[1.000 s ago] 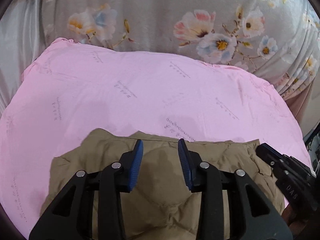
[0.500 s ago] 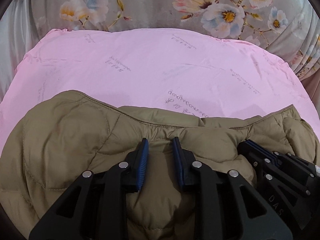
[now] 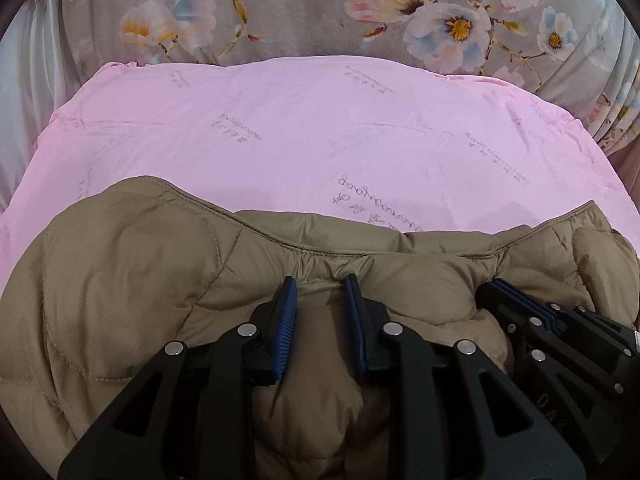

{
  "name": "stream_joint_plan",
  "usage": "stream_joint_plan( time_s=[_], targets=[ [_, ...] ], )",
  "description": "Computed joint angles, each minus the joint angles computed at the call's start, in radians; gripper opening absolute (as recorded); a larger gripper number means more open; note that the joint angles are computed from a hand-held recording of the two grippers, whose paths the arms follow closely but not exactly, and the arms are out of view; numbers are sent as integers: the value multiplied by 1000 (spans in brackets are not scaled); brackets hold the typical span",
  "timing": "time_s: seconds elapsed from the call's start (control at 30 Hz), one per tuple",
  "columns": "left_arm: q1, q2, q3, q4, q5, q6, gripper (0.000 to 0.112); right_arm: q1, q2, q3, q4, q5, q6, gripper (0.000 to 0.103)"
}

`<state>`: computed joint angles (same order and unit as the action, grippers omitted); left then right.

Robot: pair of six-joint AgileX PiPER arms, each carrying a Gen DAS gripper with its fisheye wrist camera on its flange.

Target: Fold large clothes

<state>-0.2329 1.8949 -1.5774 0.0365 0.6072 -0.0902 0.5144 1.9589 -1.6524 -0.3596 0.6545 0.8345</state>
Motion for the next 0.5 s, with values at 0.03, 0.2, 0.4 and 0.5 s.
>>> stream_joint_plan(
  time_s=[0.03, 0.2, 0.4, 0.5],
  targets=[
    [2, 1, -7, -4, 10, 4, 23, 5, -10, 2, -23, 12, 25, 1],
    [-4, -135, 81, 50, 45, -45, 25, 79, -200, 156, -164, 35, 239, 6],
    [44, -331, 275, -108, 41, 52, 25, 175, -312, 303, -257, 43, 362, 8],
    [29, -363, 366, -62, -31, -2, 25, 207, -288, 330, -294, 43, 394, 8]
  ],
)
